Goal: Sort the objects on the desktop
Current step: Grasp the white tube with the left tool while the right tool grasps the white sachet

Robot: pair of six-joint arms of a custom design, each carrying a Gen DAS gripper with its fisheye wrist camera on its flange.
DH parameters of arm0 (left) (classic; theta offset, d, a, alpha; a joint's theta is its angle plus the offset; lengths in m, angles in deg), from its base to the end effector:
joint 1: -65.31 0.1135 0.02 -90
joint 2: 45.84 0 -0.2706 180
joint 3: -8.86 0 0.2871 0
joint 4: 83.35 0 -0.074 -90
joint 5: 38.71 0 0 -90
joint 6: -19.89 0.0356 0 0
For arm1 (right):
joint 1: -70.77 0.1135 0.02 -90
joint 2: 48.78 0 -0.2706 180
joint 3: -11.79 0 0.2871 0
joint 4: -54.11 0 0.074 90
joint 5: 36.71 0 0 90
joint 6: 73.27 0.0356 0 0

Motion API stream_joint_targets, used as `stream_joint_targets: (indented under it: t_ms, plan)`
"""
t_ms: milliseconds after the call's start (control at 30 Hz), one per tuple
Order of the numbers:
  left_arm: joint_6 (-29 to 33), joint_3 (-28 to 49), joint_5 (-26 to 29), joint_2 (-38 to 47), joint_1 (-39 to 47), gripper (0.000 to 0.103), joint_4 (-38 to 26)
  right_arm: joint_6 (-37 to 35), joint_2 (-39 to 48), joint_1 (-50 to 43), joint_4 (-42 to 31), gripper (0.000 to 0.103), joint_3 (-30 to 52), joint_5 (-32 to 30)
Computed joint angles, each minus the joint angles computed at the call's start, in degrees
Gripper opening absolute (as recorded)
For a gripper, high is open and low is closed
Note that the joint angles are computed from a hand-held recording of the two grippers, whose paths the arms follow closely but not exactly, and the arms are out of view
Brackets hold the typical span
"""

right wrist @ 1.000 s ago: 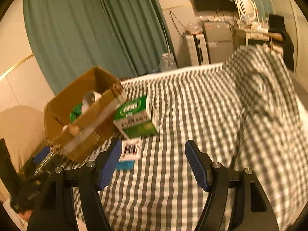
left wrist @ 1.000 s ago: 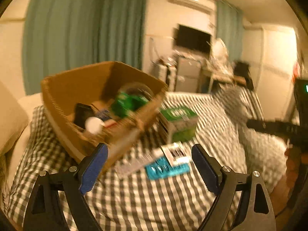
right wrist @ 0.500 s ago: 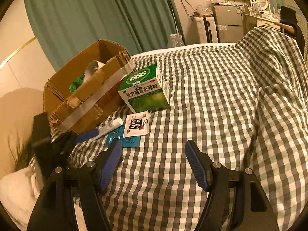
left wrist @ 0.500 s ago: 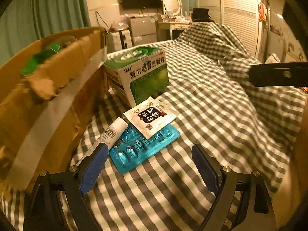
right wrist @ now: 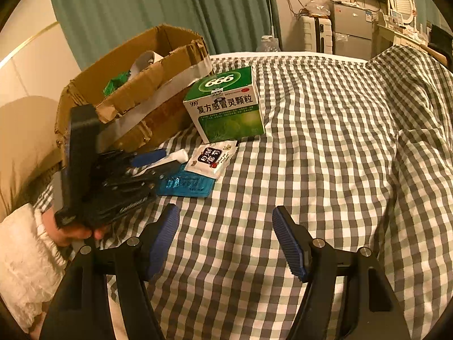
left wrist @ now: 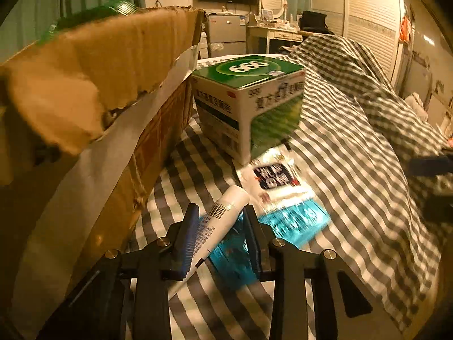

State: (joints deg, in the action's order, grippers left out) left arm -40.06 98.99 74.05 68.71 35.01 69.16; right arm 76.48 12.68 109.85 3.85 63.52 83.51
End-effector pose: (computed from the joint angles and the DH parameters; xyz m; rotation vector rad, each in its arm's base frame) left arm 0.3900 -0.2438 0.1569 1.3709 2.0210 -0.4922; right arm 0.1868 0.1286 0.2120 0.6042 2.3406 0.0673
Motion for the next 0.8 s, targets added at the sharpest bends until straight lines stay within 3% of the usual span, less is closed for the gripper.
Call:
stream_joint_targets:
  t_ms: [200, 400, 600, 800]
  plan:
    - [-4.3, -8.0, -6.4, -7.0, -1.2, 0.025, 2.4, -0.5, 1.6, -0.3, 1.3, 0.068, 0.7, 0.0]
    - [-11.7, -13.2, -8.4, -13.1, 0.1, 0.023, 0.8, -6.1, 8.7, -5.3, 9.7, 0.068, 2.4, -3.1]
    - [-16.3, -14.6, -10.3, -13.1, 0.6, 0.023, 1.0, -12.1, 22.7, -10.7, 17.8, 0.068, 7.9, -3.7]
    - [-19.2, -13.6, -11.0, -11.4, 1.4, 0.022, 2.8, -13.6, 29.8, -13.5, 22.2, 0.068, 10.8, -5.1]
